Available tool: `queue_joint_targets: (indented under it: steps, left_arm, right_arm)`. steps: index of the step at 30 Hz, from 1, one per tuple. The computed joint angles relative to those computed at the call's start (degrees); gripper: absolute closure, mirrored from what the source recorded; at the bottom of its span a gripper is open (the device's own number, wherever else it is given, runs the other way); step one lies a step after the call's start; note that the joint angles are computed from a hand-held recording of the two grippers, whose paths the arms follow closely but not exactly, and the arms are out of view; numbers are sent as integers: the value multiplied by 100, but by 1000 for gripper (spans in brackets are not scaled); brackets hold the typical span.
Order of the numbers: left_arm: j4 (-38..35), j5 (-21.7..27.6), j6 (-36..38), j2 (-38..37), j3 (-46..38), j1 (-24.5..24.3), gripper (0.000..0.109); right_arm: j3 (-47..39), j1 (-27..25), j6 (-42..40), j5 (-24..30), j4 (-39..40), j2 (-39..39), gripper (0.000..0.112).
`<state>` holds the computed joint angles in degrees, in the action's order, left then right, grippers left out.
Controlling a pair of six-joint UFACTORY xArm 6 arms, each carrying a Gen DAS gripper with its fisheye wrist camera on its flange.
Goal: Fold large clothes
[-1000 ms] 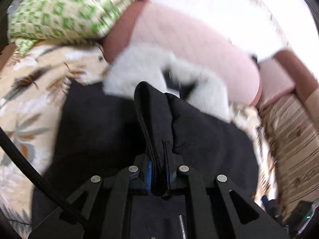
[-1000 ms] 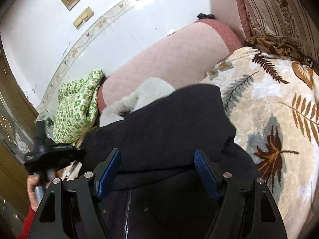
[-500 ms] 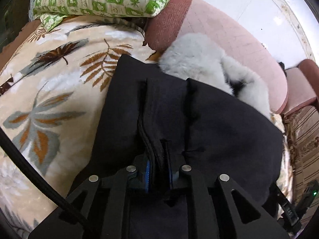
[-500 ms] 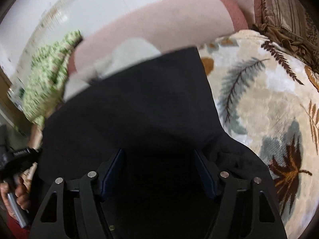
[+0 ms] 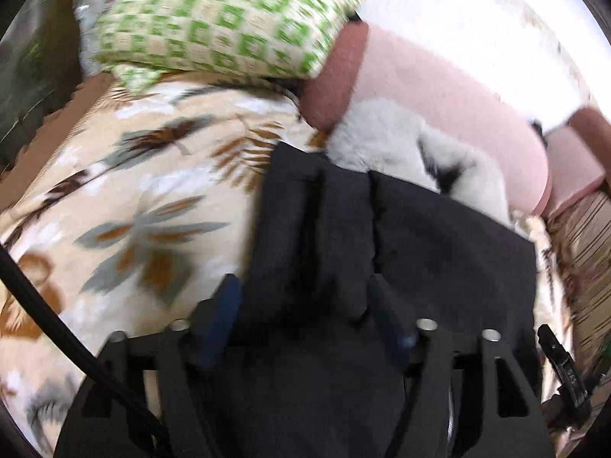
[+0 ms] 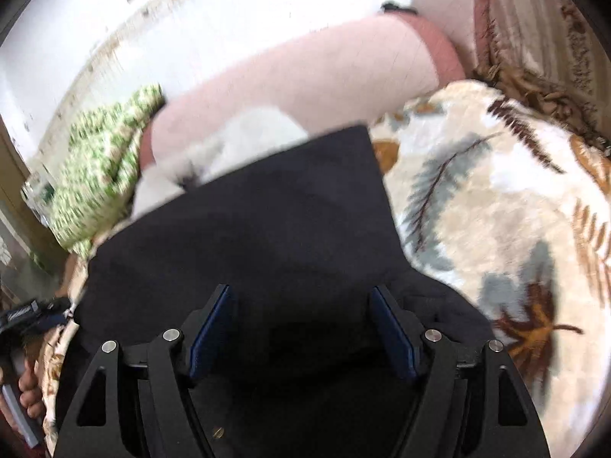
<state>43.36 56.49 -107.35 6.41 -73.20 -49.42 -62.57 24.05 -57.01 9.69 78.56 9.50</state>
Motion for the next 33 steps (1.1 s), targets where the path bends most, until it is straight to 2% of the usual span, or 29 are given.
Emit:
queue_joint_targets:
  steps: [2,6,10,13,17,22,26,27,30,33]
  left_arm:
    - [-35,431,-261,-402,301,-314,37]
    - [-254,1013,-644,-957,813,-811,37]
    - [-402,704,-1142,-1589,1663,-1082,37]
    - [-423,167,-1610,-1969,2295,-1119,37]
    - [-53,-868,-2284,-2206,2913,-964,37]
    - [178,-2122,-2373,-1848,3054,-574,37]
    - [140,-2762,-2062,-1538,2984,-300,37]
    - [152,-2940,-1951,-1486,2986,-224,37]
    - [387,-3649,-1844,-1338,3029,-22,37]
    - [1168,-4021,-2409,-1359,3091,4,37]
  right_arm:
    - [297,-15,-91,-30,173,-384,34]
    - [792,-151,519,368,-218,-1038,34]
    - [1442,-415,995,920,-800,-1689,33]
    - [1958,-633,1219,950,-1297,-2059,33]
    - [2292,-1114,1476,1176,-1688,-2158,33]
    - [2099,-1826,819,2157,-594,-1810,33]
    - [1835,-2217,565,2667,207,-1419,33]
    - [1731,-2333,597,2943,250,-1281,33]
    - [1369,-2709,808,4315,202,-729,31]
    - [1356,-2772,780,4703,24,-671,31]
